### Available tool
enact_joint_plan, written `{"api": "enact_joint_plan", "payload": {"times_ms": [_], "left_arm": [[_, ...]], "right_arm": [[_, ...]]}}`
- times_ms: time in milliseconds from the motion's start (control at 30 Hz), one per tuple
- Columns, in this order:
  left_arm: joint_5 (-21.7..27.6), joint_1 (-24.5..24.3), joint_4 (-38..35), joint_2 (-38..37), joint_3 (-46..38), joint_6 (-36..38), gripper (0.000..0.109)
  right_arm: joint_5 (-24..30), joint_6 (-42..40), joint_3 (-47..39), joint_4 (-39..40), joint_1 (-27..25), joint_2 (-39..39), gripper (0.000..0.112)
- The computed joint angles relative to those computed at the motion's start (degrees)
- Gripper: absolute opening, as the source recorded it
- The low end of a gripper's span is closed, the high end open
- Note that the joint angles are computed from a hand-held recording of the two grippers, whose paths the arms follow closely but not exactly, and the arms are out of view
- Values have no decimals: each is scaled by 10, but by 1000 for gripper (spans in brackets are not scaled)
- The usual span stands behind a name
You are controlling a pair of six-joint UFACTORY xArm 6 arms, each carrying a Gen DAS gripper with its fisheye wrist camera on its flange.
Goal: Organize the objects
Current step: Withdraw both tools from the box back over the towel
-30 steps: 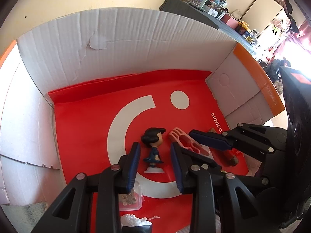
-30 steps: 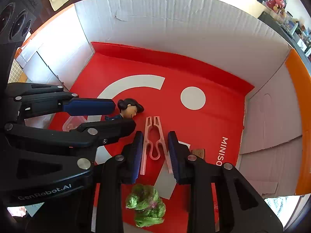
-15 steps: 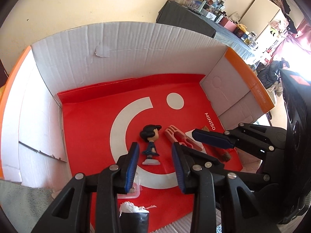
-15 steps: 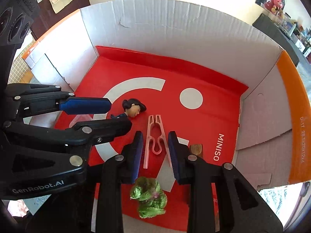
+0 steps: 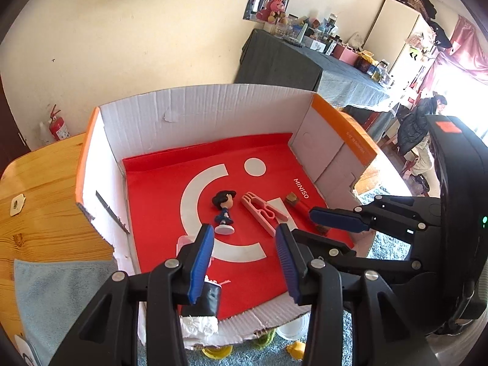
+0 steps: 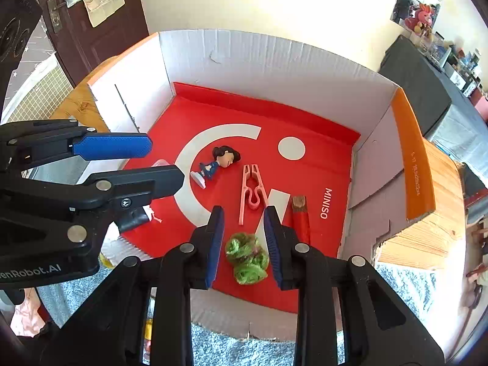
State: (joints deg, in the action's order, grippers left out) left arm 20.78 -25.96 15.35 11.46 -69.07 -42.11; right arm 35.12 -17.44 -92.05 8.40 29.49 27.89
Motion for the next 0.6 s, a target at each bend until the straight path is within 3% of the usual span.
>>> {"api": "enact_joint_plan", "payload": {"times_ms": [167, 333, 467, 600], "left_arm": [[-5, -14, 132, -48, 43, -117, 50], [19, -33, 310, -100, 83, -289, 52], [21, -48, 375, -133, 117, -366, 58], [61, -77, 453, -151, 134, -443, 58]], "right_arm": [[-30, -19, 53, 27, -3, -38, 26], [-67, -30, 117, 33, 0, -83, 26], [-106, -36, 174, 42, 3, -120, 26], [-146, -71, 225, 99, 8, -150, 31]]}}
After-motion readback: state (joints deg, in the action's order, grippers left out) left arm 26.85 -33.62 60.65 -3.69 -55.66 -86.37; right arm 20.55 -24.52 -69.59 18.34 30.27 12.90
